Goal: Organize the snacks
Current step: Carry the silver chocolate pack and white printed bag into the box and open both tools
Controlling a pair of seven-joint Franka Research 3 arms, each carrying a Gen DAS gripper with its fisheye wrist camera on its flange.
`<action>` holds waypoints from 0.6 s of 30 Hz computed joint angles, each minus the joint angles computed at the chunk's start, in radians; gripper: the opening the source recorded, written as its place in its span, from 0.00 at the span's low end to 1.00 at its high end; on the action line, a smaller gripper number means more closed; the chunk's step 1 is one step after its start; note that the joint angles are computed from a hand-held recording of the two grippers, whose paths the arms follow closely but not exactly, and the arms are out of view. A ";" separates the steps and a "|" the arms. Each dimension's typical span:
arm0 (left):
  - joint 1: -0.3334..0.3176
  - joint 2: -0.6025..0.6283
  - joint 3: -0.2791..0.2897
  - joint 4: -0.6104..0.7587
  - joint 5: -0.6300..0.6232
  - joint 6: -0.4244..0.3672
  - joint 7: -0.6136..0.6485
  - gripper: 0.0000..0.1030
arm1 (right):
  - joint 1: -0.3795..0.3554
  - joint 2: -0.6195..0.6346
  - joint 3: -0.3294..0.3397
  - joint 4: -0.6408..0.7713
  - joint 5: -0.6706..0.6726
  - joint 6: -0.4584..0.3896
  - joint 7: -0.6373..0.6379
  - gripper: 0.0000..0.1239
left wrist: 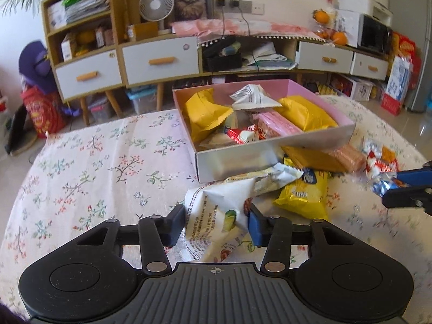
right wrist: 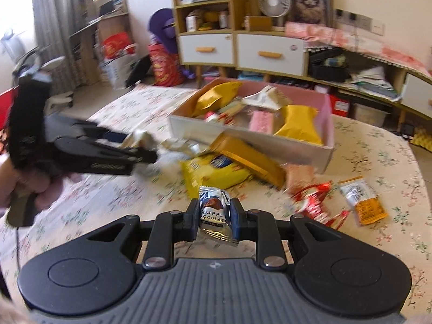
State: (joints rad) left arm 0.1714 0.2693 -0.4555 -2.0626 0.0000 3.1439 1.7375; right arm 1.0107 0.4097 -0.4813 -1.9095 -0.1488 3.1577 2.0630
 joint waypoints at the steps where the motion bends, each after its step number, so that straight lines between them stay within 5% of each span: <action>1: 0.029 0.000 -0.031 0.003 -0.023 -0.010 0.006 0.42 | 0.015 0.011 -0.024 0.010 0.003 0.001 0.018 0.17; 6: 0.096 -0.007 -0.104 0.009 -0.136 -0.043 0.060 0.41 | 0.042 0.050 -0.079 0.051 0.053 0.015 0.072 0.17; 15: 0.164 -0.030 -0.208 0.041 -0.394 -0.037 0.231 0.41 | -0.001 0.106 -0.050 0.137 0.182 0.039 0.059 0.17; 18: 0.102 -0.011 -0.161 0.080 -0.401 -0.022 0.225 0.41 | -0.017 0.134 -0.039 0.178 0.227 0.035 0.056 0.17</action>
